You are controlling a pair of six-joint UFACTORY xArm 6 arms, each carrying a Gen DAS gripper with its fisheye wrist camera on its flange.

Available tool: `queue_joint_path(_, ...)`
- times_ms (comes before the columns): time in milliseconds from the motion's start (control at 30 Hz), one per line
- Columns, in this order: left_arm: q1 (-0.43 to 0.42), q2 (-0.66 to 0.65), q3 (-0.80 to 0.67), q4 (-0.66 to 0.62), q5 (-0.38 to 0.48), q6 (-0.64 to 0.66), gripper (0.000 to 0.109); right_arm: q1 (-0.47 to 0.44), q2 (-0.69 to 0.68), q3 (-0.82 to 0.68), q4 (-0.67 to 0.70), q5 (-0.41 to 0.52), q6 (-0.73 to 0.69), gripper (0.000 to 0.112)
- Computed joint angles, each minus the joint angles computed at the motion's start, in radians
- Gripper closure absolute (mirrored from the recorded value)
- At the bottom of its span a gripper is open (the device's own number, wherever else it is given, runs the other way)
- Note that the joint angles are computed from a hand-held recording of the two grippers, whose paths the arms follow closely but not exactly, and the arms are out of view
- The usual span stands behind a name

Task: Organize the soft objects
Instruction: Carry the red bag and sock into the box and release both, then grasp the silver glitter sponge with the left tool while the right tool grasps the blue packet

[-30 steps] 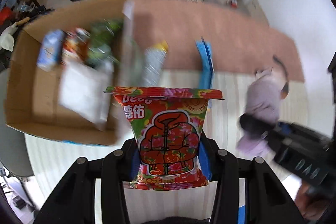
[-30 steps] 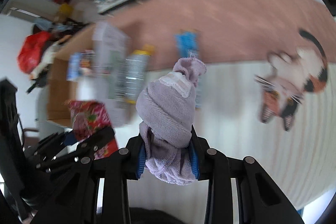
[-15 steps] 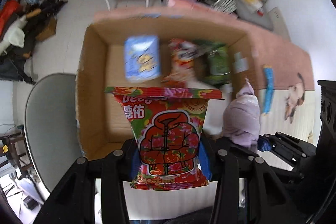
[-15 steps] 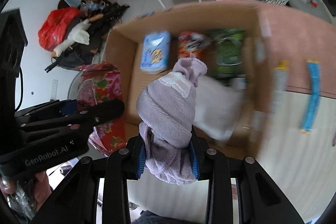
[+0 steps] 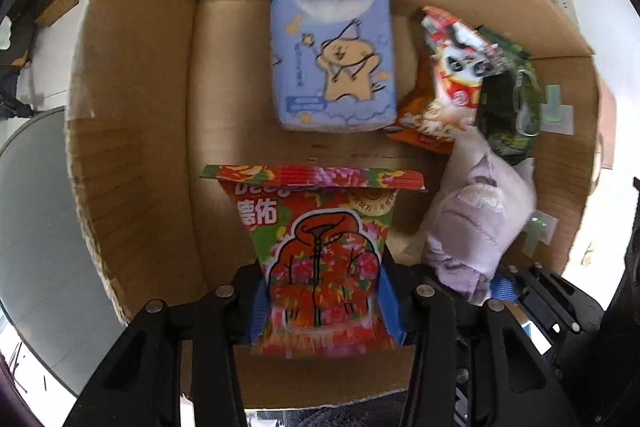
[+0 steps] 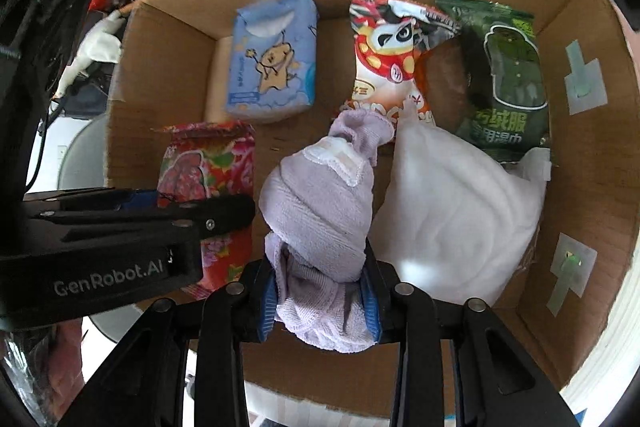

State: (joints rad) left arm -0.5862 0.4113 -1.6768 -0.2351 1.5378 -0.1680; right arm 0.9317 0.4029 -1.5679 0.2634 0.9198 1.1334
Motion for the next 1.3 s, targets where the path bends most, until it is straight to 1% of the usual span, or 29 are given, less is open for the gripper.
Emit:
queue_joint_path(67, 0.006, -0.001, 0.008, 0.000, 0.010, -0.015, 0.065, -0.007, 0.029, -0.040, 0.006, 0.041, -0.011, 0.068)
queue_joint_path(100, 0.010, -0.007, 0.015, -0.009, 0.012, -0.022, 0.065, -0.009, 0.038, -0.052, 0.007, 0.043, -0.013, 0.061)
queue_joint_path(133, 0.015, -0.021, 0.030, -0.013, 0.006, -0.034, 0.065, -0.010, 0.036, -0.051, 0.008, 0.039, -0.012, 0.049)
queue_joint_path(167, 0.017, -0.034, 0.041, -0.008, -0.001, -0.044, 0.062, -0.011, 0.038, -0.056, 0.010, 0.037, -0.010, 0.045)
queue_joint_path(200, 0.021, -0.049, 0.054, -0.001, -0.009, -0.045, 0.060, -0.011, 0.031, -0.055, 0.007, 0.041, -0.005, 0.038)
queue_joint_path(233, 0.021, -0.075, 0.074, 0.011, -0.024, -0.051, 0.057, -0.010, 0.031, -0.069, -0.011, 0.064, 0.009, 0.035)
queue_joint_path(267, 0.017, -0.100, 0.089, 0.030, -0.038, -0.057, 0.053, -0.008, 0.034, -0.093, -0.036, 0.101, 0.023, 0.035)
queue_joint_path(367, -0.003, -0.175, 0.132, 0.098, -0.069, -0.072, 0.052, -0.013, 0.025, -0.124, -0.065, 0.159, 0.036, 0.035)
queue_joint_path(467, -0.027, -0.280, 0.210, 0.163, -0.111, -0.093, 0.051, -0.002, 0.017, -0.172, -0.132, 0.258, 0.072, 0.033)
queue_joint_path(533, -0.040, -0.340, 0.254, 0.185, -0.132, -0.113, 0.051, 0.009, -0.004, -0.180, -0.175, 0.309, 0.112, 0.022)
queue_joint_path(600, -0.059, -0.408, 0.299, 0.216, -0.150, -0.134, 0.051, 0.022, -0.037, -0.168, -0.214, 0.340, 0.151, 0.016)
queue_joint_path(633, -0.061, -0.421, 0.305, 0.233, -0.157, -0.133, 0.051, 0.031, -0.055, -0.155, -0.230, 0.357, 0.169, 0.012)
queue_joint_path(667, -0.070, -0.439, 0.317, 0.258, -0.171, -0.142, 0.051, 0.046, -0.091, -0.139, -0.253, 0.392, 0.200, 0.009)
queue_joint_path(700, -0.076, -0.457, 0.338, 0.272, -0.193, -0.148, 0.050, 0.062, -0.125, -0.123, -0.278, 0.414, 0.233, 0.009)
queue_joint_path(733, -0.087, -0.483, 0.358, 0.286, -0.205, -0.160, 0.046, 0.075, -0.143, -0.124, -0.292, 0.432, 0.253, 0.009)
queue_joint_path(767, -0.102, -0.487, 0.358, 0.296, -0.212, -0.178, 0.038, 0.089, -0.157, -0.128, -0.310, 0.448, 0.278, 0.009)
queue_joint_path(800, -0.118, -0.499, 0.374, 0.301, -0.231, -0.201, 0.036, 0.103, -0.167, -0.138, -0.327, 0.468, 0.302, 0.009)
queue_joint_path(833, -0.117, -0.515, 0.379, 0.303, -0.231, -0.200, 0.035, 0.117, -0.174, -0.154, -0.347, 0.491, 0.319, 0.009)
queue_joint_path(900, -0.124, -0.548, 0.393, 0.318, -0.232, -0.220, 0.022, 0.142, -0.190, -0.179, -0.380, 0.531, 0.342, 0.009)
queue_joint_path(933, -0.126, -0.559, 0.392, 0.320, -0.233, -0.228, 0.014, 0.160, -0.186, -0.211, -0.404, 0.565, 0.356, 0.009)
queue_joint_path(1033, -0.146, -0.618, 0.417, 0.355, -0.243, -0.268, 0.011, 0.202, -0.182, -0.289, -0.451, 0.649, 0.381, 0.009)
queue_joint_path(1167, -0.171, -0.675, 0.425, 0.390, -0.233, -0.316, 0.010, 0.247, -0.167, -0.377, -0.497, 0.726, 0.403, 0.009)
queue_joint_path(1300, -0.203, -0.713, 0.423, 0.436, -0.214, -0.364, 0.008, 0.272, -0.172, -0.411, -0.516, 0.747, 0.412, 0.009)
